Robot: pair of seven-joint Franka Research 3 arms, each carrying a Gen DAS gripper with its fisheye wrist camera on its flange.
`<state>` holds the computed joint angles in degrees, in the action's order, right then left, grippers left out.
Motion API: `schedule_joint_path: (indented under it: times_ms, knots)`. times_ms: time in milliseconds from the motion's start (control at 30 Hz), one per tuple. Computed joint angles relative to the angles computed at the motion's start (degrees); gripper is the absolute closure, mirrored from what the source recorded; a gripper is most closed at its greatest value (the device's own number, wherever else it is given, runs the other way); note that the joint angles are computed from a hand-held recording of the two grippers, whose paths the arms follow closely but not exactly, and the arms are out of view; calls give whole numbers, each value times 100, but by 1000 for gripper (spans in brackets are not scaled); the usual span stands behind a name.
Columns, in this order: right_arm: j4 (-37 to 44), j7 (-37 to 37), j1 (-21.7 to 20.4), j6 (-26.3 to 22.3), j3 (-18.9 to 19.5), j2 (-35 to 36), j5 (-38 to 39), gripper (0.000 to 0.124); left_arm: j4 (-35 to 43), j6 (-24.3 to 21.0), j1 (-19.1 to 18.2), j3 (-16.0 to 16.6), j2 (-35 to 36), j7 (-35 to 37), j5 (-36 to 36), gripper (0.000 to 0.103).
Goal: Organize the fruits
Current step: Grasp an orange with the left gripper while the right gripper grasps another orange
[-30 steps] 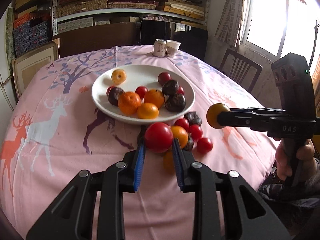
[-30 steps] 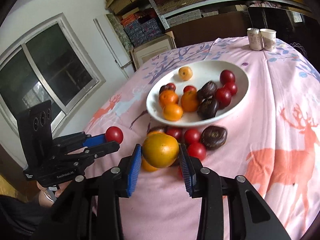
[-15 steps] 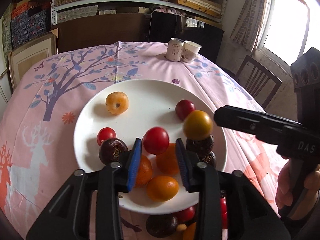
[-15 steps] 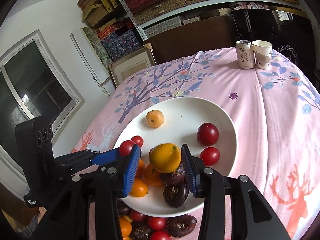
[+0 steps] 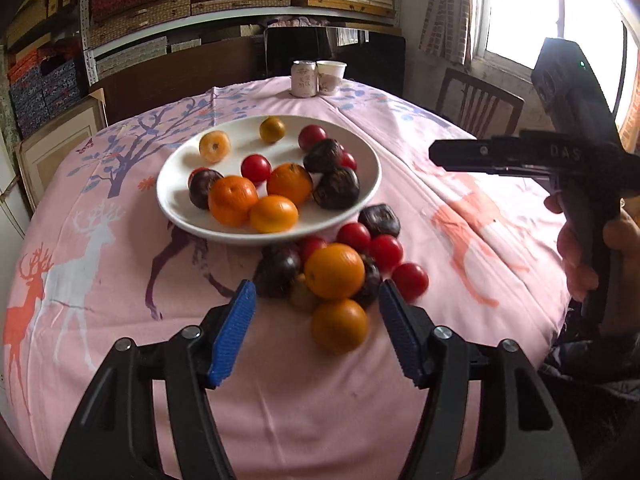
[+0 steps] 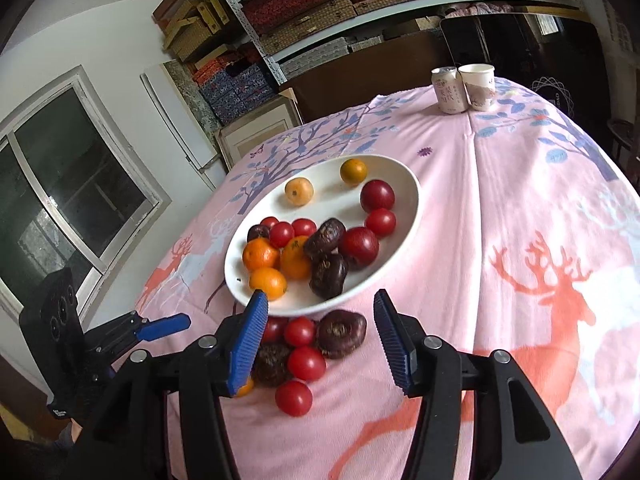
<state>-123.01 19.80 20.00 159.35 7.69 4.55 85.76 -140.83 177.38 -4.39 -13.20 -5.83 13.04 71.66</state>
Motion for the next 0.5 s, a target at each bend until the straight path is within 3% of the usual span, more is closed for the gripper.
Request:
schedule_joint_path:
  times_ms: [167,233,267,333,433,500]
  knots:
    - [-306,-155,27,-31,-1,-162,190,68,33,-414,-199,-91,191,15,-86,44]
    - [-403,-218,60,-18,-2,-225,229,68,129,-588,-325,-61,365,333,-417,62]
    - [-440,-234,74,-25,-4,-248,236,68,182,-691,-397,-40,469,488,-582,66]
    - [-511,-217,108,-5,-6,-284,150,68,270,-852,-488,-8,515,150,-234,66]
    - [-639,-85,156,-18,-4,-309,-149,68,111,-487,-511,116,395,368,-564,66]
    - [-712,51,196,-45,13,-307,-437,68,-19,-309,-439,104,150,-27,-183,66]
